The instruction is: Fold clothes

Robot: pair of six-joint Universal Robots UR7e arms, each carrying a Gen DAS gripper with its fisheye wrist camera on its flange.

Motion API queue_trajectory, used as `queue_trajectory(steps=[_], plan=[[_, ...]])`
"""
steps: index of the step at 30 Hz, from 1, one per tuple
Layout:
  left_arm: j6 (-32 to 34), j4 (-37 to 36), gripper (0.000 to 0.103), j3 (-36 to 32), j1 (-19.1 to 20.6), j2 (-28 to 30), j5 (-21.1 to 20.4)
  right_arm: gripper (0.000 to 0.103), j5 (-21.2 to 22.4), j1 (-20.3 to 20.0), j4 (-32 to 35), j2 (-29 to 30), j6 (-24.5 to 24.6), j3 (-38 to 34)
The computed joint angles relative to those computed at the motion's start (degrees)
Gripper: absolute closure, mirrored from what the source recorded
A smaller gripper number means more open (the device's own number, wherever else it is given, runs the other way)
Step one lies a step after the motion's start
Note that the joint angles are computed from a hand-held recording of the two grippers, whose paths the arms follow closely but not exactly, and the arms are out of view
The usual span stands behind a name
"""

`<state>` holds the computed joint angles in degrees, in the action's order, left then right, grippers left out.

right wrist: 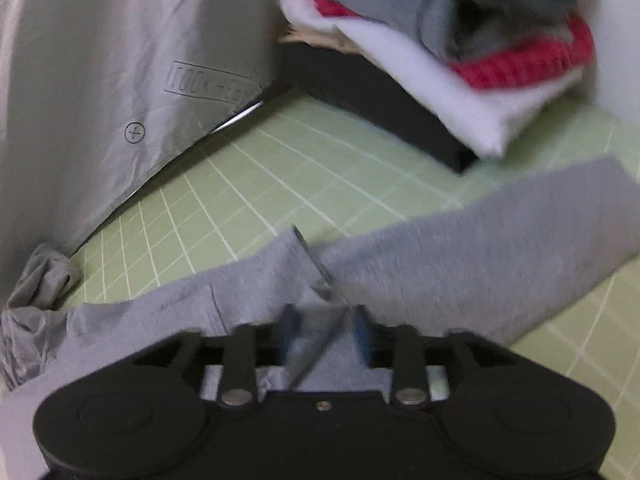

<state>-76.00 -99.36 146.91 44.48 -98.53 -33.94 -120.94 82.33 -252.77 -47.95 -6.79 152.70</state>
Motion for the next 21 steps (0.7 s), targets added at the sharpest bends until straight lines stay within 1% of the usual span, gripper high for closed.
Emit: queue_trajectory(steps=[2,3,5,6,7,8,9,10,13,15,16,19,21], plan=[[-0.15,0.30,0.000,-0.04,-0.04,-0.07,-0.05,0.056,1.27,-0.70,-1.33,0.95,0.60,0.11],[-0.20,0.32,0.000,0.01,-0.06,-0.15,-0.02,0.052,1.41,-0.58,-1.85,1.49,0.42,-0.15],[-0.31,0.22,0.000,0.23,-0.15,-0.40,0.06,0.052,0.80,0.48,-0.75,1.87,-0.81,-1.27],[-0.30,0.02,0.000,0.41,-0.17,-0.68,0.05,0.057,0.45,0.95,-0.20,2.05,-1.73,-1.74],[-0.17,-0.34,0.000,0.60,-0.11,-0.97,0.02,0.073,-0.52,1.77,0.71,2.33,-3.15,-2.49],[-0.16,-0.67,0.000,0.75,-0.06,-1.28,-0.10,0.083,-1.71,2.71,1.48,2.67,-4.53,-3.25],[-0.19,-1.22,0.000,0.89,0.13,-1.67,-0.31,0.094,-3.85,4.20,1.55,3.24,-5.80,-4.05],[-0.23,-1.90,0.000,1.04,0.39,-2.10,-0.56,0.095,-5.56,5.53,1.62,3.61,-6.96,-4.69],[0.08,-4.15,0.000,1.99,0.90,-4.05,-1.15,0.096,-5.48,8.81,1.87,2.98,-7.59,-5.03],[0.98,-6.35,0.000,3.00,1.20,-5.57,-1.36,0.096,-5.73,12.06,1.89,3.64,-7.80,-5.88],[1.34,-7.47,0.000,3.45,1.41,-6.29,-1.53,0.096,-4.93,13.80,2.77,3.80,-7.82,-6.31],[2.15,-8.46,0.000,4.11,1.08,-6.70,-1.18,0.096,-0.28,18.77,7.07,4.56,-7.65,-7.79],[2.02,-8.88,0.000,4.70,0.65,-6.93,-0.69,0.096,5.18,20.99,11.68,5.63,-7.25,-8.47]])
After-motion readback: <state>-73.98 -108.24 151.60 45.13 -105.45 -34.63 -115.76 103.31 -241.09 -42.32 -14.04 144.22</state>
